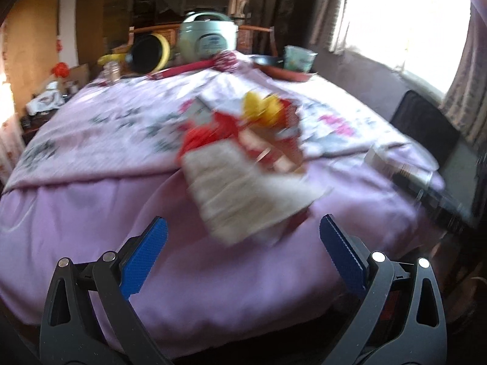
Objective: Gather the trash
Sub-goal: 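Grasp the crumpled white tissue with the left gripper while the right gripper grasps the white paper cup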
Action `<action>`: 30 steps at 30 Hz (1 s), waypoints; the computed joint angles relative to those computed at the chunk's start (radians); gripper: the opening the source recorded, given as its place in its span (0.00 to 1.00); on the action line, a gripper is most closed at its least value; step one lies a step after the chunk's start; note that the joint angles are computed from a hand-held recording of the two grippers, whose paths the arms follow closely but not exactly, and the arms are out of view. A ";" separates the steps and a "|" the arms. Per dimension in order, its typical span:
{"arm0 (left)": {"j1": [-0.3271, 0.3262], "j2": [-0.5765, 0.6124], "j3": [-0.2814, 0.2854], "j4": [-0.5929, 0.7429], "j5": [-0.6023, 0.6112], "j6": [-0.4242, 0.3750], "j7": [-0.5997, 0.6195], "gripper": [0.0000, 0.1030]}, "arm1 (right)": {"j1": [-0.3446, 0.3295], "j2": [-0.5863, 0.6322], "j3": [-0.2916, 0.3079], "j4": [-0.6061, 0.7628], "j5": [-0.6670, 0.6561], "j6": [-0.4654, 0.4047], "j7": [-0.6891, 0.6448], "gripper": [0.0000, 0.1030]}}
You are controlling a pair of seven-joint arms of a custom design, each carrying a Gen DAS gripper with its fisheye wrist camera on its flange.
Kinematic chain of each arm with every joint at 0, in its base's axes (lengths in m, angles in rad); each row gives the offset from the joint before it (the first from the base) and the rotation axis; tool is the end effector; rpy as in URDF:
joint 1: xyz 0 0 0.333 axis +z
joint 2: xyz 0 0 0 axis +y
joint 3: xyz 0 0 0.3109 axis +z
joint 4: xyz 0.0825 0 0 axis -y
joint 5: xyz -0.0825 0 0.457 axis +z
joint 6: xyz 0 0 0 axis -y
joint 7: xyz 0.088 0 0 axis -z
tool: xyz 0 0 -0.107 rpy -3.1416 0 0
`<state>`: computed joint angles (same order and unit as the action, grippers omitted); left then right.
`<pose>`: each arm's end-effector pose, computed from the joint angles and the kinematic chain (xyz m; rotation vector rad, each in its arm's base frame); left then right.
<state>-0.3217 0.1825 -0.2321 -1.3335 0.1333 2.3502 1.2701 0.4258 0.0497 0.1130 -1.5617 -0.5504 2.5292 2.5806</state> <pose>0.6284 -0.3638 0.7277 -1.5455 2.0573 -1.0306 0.5958 0.3600 0.7069 -1.4037 1.6731 -0.6026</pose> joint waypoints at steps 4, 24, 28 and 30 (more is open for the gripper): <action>-0.062 0.171 0.017 0.253 0.081 -0.150 0.003 0.93 | -0.006 -0.029 0.001 -0.036 -0.012 0.019 0.028 0.91; 0.061 -0.032 0.038 0.002 0.243 -0.126 -0.192 0.93 | -0.037 -0.085 0.033 -0.111 -0.025 0.109 0.053 0.92; 0.007 0.059 0.033 0.104 0.295 -0.149 -0.154 0.93 | -0.039 -0.096 0.037 -0.126 -0.024 0.116 0.055 0.92; -0.029 0.103 0.048 0.155 0.356 -0.166 -0.151 0.93 | -0.042 -0.099 0.037 -0.130 -0.021 0.122 0.055 0.92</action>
